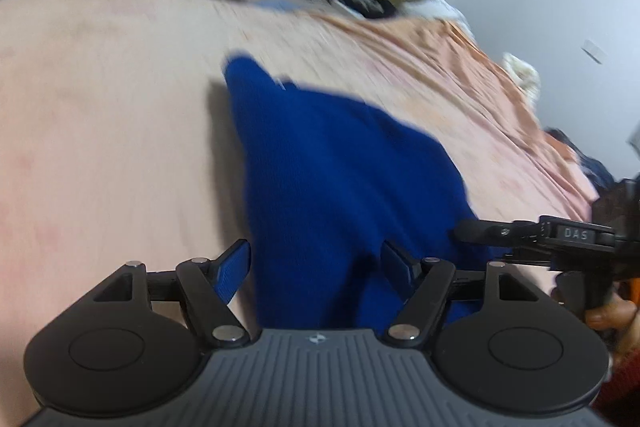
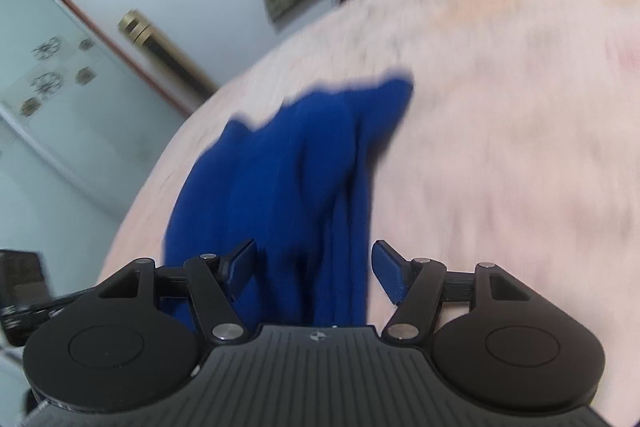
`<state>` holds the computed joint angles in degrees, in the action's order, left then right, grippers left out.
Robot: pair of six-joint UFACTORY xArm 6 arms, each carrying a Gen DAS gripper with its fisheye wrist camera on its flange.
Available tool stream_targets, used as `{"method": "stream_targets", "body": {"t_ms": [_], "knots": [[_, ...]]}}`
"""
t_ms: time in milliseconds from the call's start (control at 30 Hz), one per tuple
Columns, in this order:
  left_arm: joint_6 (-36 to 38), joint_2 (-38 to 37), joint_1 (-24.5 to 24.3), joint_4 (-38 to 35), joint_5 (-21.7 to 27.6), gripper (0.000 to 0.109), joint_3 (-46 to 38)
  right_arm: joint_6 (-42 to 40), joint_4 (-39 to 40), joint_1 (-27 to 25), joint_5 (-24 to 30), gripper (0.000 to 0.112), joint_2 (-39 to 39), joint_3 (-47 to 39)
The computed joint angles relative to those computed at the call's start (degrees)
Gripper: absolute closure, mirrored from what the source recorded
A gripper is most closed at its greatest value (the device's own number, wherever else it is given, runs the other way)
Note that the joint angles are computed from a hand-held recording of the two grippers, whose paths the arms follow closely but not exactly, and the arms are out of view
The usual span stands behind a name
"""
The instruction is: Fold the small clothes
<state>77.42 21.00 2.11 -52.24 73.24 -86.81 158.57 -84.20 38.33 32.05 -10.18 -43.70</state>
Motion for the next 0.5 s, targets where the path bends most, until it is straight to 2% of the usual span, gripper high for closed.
{"method": "stream_targets", "body": {"t_ms": [33,67,100,133,167,200,267,333,433,500], "knots": [[1.1,-0.9,0.0,0.5,-0.9,0.056,1.8,2.5,-2.6,0.9,0.1,0.044,0.3,0.0],[3.4,-3.0,-0.6,0.8,-4.1,0.073,5.3,2.7,-2.9,1.9,0.9,0.046,0.7,-0.3],[6.4,-5.3,-1.2,-0.5,-8.4,0.081,9.0,0.5,-0.7,2.9,2.5,0.060,1.2,-0.8],[8.5,-6.9,-1.5,-1.5,-10.6,0.085,11.2,-2.6,2.7,3.5,4.0,0.072,1.6,-1.6],[8.9,-7.7,-1.4,-1.9,-10.8,0.092,12.0,-5.4,6.2,3.9,5.1,0.094,1.7,-2.0],[8.5,-8.2,-1.2,-2.1,-10.5,0.094,12.2,-5.9,7.3,4.3,5.7,0.096,1.6,-2.3],[8.9,-9.7,-0.3,-3.0,-10.1,0.095,13.2,-6.9,7.9,7.1,9.6,0.097,0.8,-2.5],[9.9,-10.8,0.3,-3.3,-10.6,0.095,14.5,-13.3,12.3,10.7,16.0,0.097,1.9,-5.1],[11.0,-13.1,-1.0,-4.3,-16.5,0.092,18.4,-21.5,21.5,12.0,21.2,0.081,5.1,-8.9],[11.4,-15.1,-1.2,-5.2,-18.6,0.084,20.9,-25.6,25.0,14.7,29.1,0.067,8.5,-14.0]]}}
